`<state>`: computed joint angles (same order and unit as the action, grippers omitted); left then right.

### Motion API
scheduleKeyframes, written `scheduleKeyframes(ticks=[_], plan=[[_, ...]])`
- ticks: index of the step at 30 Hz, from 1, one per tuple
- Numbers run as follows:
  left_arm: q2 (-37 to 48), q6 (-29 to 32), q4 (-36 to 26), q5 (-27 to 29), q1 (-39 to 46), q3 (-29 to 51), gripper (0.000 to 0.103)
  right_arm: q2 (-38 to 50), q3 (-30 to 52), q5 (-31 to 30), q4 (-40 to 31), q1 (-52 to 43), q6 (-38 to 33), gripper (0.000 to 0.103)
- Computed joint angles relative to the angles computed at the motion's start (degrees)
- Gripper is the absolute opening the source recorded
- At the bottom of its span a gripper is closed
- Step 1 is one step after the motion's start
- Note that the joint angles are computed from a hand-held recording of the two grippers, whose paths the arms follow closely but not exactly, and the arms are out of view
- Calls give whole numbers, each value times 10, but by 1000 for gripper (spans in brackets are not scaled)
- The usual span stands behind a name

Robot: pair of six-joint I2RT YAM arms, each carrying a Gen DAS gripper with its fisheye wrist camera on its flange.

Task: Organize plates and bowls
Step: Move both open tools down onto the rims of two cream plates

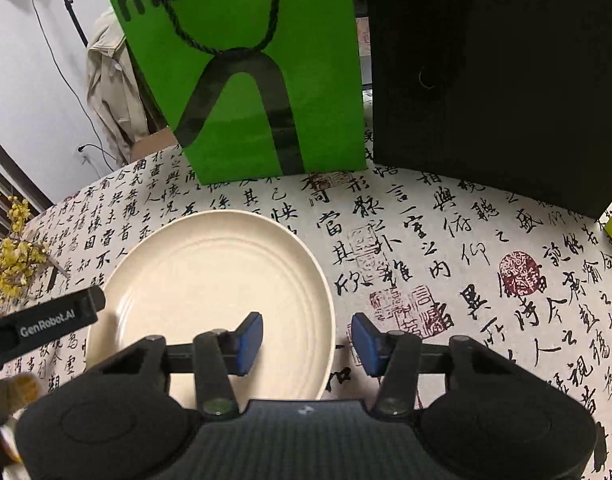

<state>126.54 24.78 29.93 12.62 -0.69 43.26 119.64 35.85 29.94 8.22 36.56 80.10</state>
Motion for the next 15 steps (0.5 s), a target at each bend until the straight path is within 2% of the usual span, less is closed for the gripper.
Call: scheduleKeyframes(ticks=[8, 10, 13, 15], plan=[[14, 10, -59, 19, 1, 31, 67, 14, -11, -18, 38, -11, 7, 41], [15, 13, -75, 29, 5, 40, 62, 20, -4, -16, 25, -11, 9, 37], [22, 20, -101, 35, 7, 56, 50, 26, -6, -21, 36, -13, 8, 30], [29, 21, -125, 41, 8, 73, 37, 29, -8, -23, 47, -12, 0, 29]])
